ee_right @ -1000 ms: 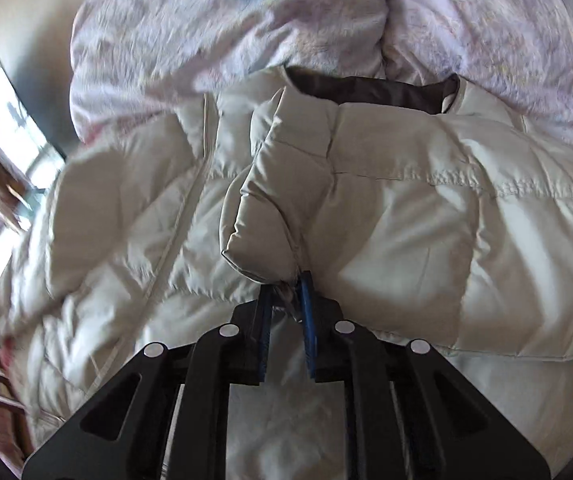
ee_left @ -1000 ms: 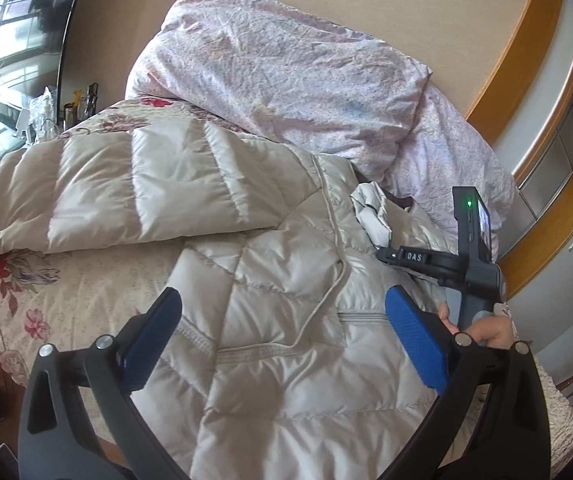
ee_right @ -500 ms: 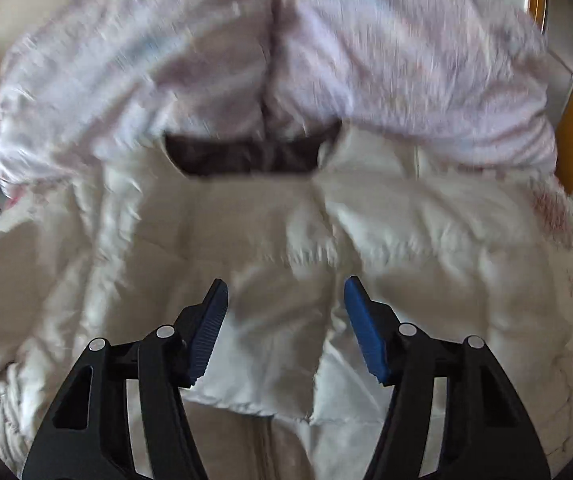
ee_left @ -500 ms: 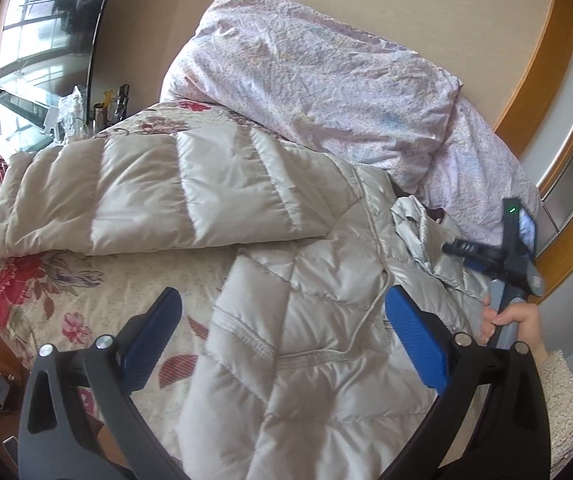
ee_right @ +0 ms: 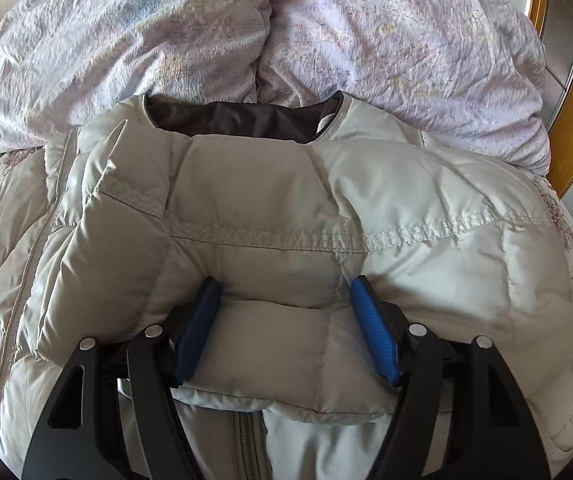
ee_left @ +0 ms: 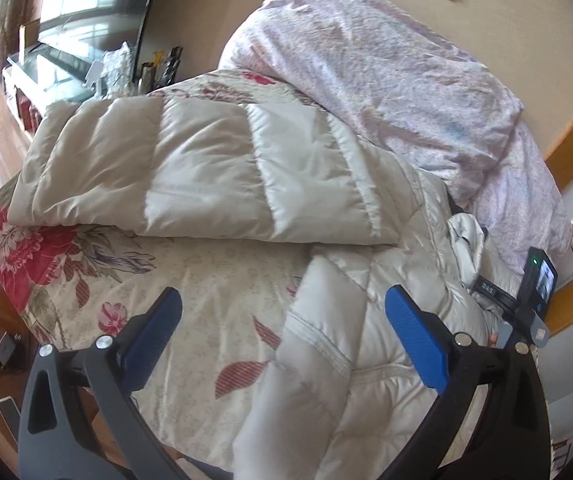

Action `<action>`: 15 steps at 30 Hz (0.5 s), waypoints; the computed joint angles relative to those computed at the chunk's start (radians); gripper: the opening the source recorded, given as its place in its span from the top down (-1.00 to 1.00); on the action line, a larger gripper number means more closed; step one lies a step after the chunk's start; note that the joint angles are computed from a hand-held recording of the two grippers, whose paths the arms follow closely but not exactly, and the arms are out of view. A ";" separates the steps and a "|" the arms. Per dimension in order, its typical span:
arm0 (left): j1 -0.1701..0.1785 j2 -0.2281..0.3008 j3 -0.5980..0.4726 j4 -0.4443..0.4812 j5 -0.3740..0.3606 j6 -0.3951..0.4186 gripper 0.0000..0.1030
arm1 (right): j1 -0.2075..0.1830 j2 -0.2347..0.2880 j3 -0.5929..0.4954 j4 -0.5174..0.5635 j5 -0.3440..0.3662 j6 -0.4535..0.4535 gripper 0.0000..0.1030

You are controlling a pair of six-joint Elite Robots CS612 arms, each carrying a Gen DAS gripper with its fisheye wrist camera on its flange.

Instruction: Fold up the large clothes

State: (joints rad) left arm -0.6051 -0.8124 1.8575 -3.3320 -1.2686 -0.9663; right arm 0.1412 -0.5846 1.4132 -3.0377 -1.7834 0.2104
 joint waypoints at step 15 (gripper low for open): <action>0.078 0.025 -0.044 0.102 -0.073 -0.174 -0.84 | -0.003 0.000 0.000 -0.007 0.019 0.018 -0.39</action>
